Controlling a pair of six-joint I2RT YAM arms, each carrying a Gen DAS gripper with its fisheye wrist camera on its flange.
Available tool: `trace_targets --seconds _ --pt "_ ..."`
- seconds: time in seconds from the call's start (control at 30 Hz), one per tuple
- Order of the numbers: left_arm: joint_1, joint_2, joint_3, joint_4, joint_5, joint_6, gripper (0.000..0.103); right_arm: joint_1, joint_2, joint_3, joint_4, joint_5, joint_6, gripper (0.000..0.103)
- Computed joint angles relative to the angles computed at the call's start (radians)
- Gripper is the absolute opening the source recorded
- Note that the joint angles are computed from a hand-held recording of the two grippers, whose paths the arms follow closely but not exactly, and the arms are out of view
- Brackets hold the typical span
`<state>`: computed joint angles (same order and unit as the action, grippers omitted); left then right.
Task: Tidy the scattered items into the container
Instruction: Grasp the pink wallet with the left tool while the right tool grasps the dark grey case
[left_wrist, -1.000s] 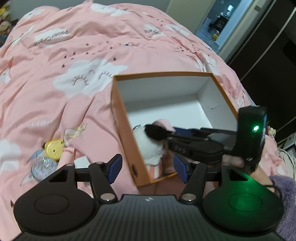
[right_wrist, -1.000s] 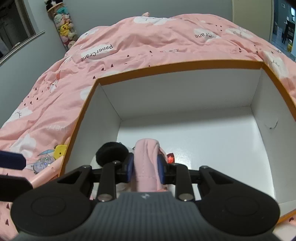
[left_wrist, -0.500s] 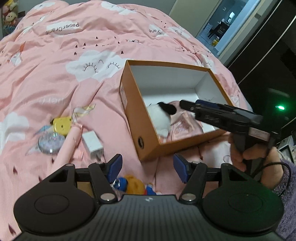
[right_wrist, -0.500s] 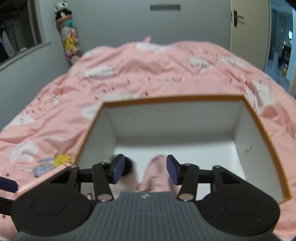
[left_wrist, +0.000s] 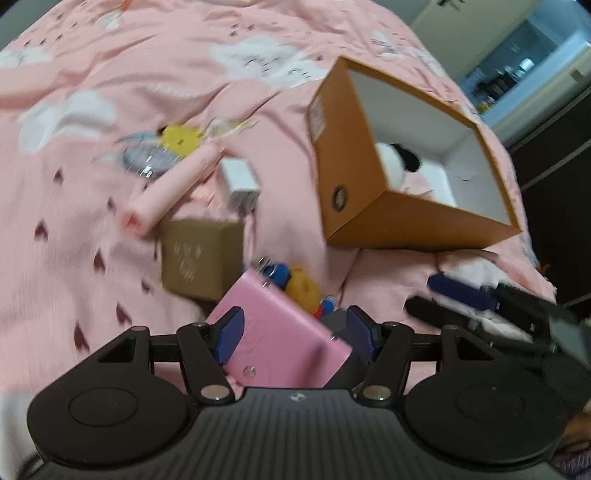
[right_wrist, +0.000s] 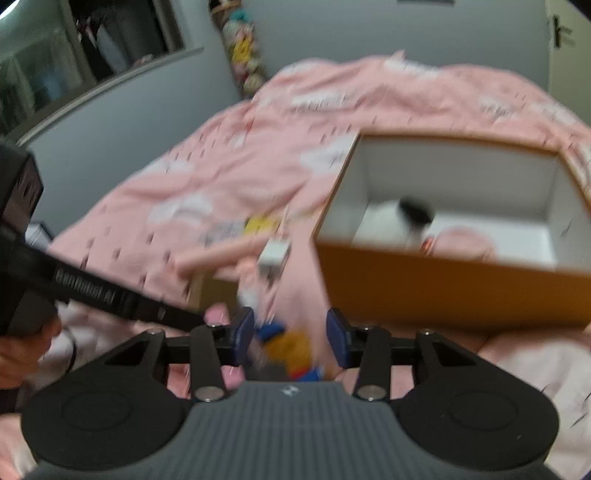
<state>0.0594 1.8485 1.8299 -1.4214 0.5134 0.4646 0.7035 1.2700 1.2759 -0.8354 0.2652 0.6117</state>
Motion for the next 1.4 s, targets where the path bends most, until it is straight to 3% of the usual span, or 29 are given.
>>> trace_targets --seconds 0.2,0.6,0.83,0.97,1.1,1.23,1.4 --pt "-0.014 -0.053 -0.127 0.074 -0.039 -0.067 0.072 0.012 0.048 -0.061 0.025 -0.071 0.012 0.039" --pt "-0.038 -0.133 -0.27 0.231 -0.086 -0.186 0.072 -0.064 0.1 -0.136 0.132 -0.221 0.005 0.043" --pt "-0.043 -0.109 -0.241 0.212 -0.114 -0.214 0.075 0.01 0.11 -0.104 0.177 -0.204 -0.12 0.042" --pt "-0.041 -0.099 -0.238 0.204 -0.14 -0.217 0.075 0.071 0.169 -0.031 0.124 -0.137 -0.192 0.042" --pt "-0.011 -0.091 -0.237 0.185 -0.123 -0.199 0.064 0.042 0.182 -0.02 0.104 -0.174 -0.203 0.042" --pt "0.022 -0.097 -0.225 0.158 -0.106 -0.174 0.039 0.013 0.219 0.007 0.072 -0.191 -0.224 0.043" --pt "0.049 -0.099 -0.224 0.143 -0.088 -0.144 0.035 -0.049 0.271 0.037 0.063 -0.265 -0.248 0.044"
